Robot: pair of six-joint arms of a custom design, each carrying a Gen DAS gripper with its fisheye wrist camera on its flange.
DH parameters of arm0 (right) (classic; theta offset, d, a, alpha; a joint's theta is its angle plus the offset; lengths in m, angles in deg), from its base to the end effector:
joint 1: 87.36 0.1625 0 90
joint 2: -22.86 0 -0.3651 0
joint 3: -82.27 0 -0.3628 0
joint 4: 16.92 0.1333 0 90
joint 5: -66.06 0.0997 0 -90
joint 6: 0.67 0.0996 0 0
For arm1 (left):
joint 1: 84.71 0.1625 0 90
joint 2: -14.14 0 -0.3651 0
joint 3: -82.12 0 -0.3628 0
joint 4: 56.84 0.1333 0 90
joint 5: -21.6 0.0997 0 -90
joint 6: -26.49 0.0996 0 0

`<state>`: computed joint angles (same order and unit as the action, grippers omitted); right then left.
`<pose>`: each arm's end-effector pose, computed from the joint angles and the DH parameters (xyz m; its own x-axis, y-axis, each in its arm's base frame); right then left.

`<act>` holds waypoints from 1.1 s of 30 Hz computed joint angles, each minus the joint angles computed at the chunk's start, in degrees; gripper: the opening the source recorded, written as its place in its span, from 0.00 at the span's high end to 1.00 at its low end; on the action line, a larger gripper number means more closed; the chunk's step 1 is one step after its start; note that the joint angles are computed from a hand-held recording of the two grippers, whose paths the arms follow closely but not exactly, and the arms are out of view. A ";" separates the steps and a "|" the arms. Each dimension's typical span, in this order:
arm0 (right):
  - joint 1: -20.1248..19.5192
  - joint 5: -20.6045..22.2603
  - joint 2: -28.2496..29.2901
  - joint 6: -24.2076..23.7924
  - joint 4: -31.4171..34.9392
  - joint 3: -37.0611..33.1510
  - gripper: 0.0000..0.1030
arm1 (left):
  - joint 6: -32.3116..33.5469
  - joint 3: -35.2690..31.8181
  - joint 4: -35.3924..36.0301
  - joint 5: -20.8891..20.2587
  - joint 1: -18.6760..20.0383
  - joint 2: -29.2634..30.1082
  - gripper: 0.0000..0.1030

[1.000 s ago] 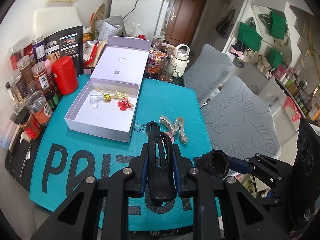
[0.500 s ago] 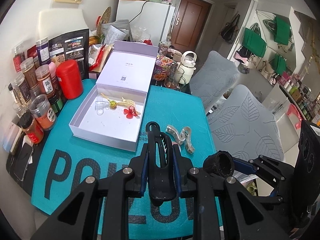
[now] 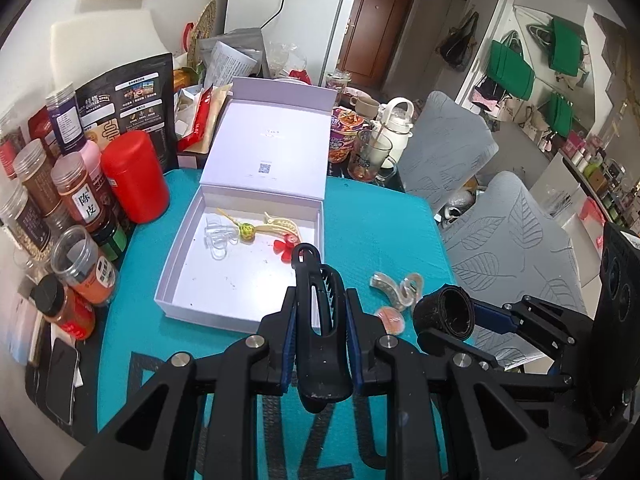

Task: Organize rigid objects
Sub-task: 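Carry the black hair clip and black hair tie over the white box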

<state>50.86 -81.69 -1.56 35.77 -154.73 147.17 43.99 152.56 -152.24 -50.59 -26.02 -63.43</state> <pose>0.5652 -0.4392 0.0379 -0.7901 0.1302 0.5990 -0.3360 0.7253 -0.6009 -0.1493 -0.5605 0.4931 -0.6561 0.6686 -0.3500 0.7388 0.6637 -0.1171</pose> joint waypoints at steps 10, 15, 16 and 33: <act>-4.20 -0.07 6.08 -1.45 3.06 -11.47 0.59 | 4.60 -13.83 4.20 -0.88 4.01 11.98 0.79; -6.00 -0.17 8.98 -1.72 5.16 -16.85 0.59 | 7.87 -19.87 5.84 -0.63 5.38 17.07 0.79; -6.43 -0.22 9.65 -2.06 5.38 -18.05 0.59 | 8.23 -21.11 6.33 -0.62 5.59 18.03 0.79; -12.63 1.80 17.32 -3.62 8.71 -29.56 0.59 | 14.14 -37.12 13.57 0.67 9.84 32.89 0.79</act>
<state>38.23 -79.89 15.76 32.15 -146.02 117.60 58.13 115.44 -138.67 -49.92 -16.18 -30.54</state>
